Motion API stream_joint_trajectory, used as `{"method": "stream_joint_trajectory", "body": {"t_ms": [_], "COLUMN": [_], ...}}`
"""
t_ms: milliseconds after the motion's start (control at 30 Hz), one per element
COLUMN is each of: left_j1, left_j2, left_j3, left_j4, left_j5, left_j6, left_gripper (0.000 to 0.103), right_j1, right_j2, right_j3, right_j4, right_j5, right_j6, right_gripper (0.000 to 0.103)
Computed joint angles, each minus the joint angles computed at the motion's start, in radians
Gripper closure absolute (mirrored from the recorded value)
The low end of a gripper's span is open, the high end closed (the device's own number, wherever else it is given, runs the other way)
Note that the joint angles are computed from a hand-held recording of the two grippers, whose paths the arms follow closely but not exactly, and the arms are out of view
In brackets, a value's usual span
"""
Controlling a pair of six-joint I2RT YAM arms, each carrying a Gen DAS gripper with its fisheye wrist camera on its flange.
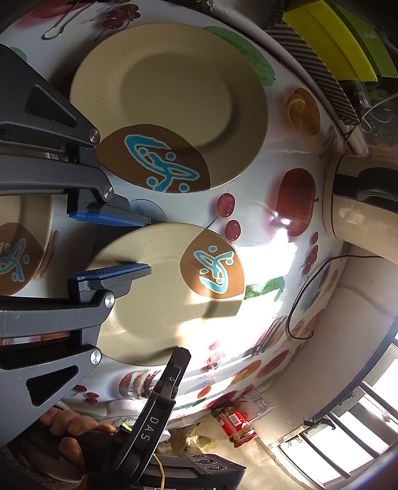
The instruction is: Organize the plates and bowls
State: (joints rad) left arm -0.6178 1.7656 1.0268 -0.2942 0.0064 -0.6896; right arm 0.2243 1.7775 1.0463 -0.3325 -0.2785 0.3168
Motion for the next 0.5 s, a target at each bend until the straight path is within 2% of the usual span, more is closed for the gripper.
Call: {"method": "stream_joint_trajectory", "body": {"t_ms": [500], "left_j1": [-0.022], "left_j2": [-0.1], "left_j3": [-0.045], "left_j4": [-0.025], "left_j5": [-0.026], "left_j6": [-0.01], "left_gripper": [0.078], "right_j1": [0.013], "right_j2": [-0.109], "right_j3": [-0.041], "right_j4": [-0.029], "right_j5": [-0.001], "right_j6": [0.011], "right_gripper": [0.088]}}
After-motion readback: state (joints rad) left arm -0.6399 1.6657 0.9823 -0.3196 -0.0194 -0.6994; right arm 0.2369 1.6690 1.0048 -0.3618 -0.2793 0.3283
